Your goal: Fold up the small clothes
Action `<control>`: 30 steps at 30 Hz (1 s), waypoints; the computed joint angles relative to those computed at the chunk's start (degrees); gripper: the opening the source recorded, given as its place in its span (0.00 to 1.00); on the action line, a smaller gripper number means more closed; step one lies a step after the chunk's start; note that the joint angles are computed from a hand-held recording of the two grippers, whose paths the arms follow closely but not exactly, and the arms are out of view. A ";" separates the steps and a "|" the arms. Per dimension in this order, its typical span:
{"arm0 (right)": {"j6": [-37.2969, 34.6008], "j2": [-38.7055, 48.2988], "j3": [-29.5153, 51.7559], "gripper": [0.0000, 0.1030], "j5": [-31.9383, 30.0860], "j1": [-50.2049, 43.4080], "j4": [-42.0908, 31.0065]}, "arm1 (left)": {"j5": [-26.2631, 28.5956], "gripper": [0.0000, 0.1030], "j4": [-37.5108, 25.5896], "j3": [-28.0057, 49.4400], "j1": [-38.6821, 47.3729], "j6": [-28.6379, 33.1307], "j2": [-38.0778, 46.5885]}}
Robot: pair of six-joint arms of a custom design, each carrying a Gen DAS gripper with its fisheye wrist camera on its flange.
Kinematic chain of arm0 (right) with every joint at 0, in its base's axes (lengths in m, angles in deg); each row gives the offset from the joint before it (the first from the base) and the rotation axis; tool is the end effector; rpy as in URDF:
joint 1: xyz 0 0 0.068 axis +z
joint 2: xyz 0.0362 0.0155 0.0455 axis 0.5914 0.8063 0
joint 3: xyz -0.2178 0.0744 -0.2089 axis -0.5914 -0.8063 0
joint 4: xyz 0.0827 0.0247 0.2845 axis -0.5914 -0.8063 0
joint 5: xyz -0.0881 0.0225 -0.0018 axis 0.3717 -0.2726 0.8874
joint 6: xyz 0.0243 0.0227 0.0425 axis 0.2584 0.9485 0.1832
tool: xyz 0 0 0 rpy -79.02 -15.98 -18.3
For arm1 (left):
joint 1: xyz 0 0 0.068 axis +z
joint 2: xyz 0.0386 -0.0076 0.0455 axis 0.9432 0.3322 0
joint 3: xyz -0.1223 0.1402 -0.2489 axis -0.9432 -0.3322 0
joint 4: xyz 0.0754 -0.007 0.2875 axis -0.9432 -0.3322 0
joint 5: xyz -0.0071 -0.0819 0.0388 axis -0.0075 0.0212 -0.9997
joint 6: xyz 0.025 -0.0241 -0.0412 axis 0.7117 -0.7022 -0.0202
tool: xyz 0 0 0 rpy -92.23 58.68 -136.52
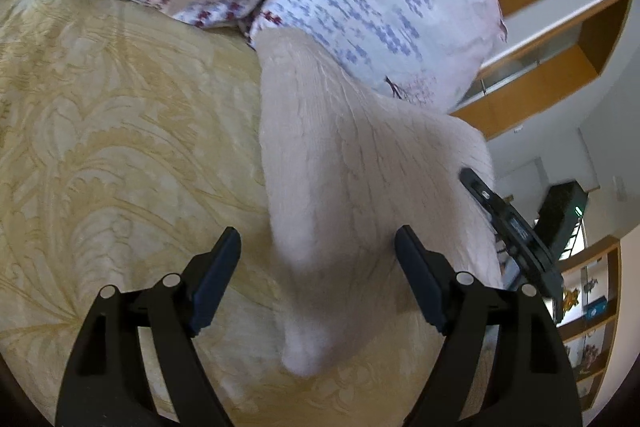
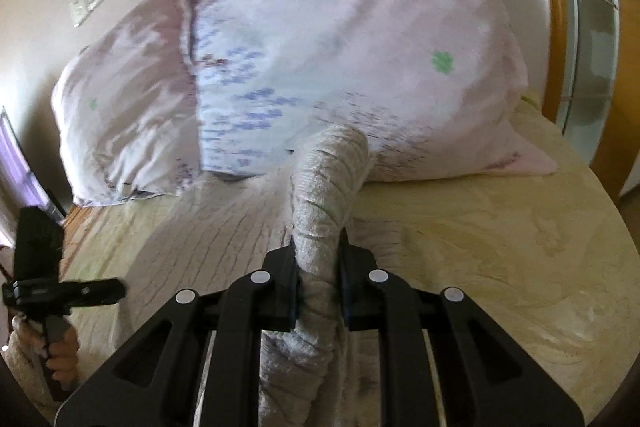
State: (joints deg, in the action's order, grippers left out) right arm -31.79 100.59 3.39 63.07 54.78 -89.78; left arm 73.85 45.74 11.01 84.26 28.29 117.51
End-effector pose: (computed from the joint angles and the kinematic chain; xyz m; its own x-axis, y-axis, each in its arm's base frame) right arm 0.2089 0.0723 0.2185 -0.6176 0.0914 -0.7811 -0.1982 0.9431 0.2670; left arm 0.1924 0.0196 0.1833 -0.8678 -0.2540 -0.4270 0.1255 0.7195 -0.6831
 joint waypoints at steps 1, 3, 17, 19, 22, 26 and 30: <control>0.23 2.21 0.10 0.15 -1.08 -1.57 0.55 | -0.33 0.77 0.01 -0.18 -0.60 -0.04 -0.23; 0.66 7.17 0.74 0.15 -2.42 -3.63 0.87 | -1.24 0.77 0.43 -0.57 -2.31 -0.49 -0.53; 6.09 -16.62 -7.82 0.58 -23.96 -16.81 -10.71 | 1.28 0.71 0.37 -2.59 -1.41 -1.50 -1.15; 6.25 -19.19 -8.77 0.57 -22.95 -14.75 -12.83 | 1.28 0.68 0.44 -3.06 -1.42 -2.15 -1.34; 7.17 -22.39 -10.16 0.56 -19.82 -11.47 -14.60 | 1.36 0.60 1.10 -3.88 -1.80 -3.58 -1.51; 8.03 -21.99 -11.52 0.41 -17.55 -10.31 -14.37 | 2.77 0.38 1.23 -4.65 -1.78 -2.95 -1.65; 7.24 -26.93 -13.71 0.13 -17.84 -9.48 -13.90 | 1.91 0.20 1.22 -5.43 -2.77 -1.84 -4.25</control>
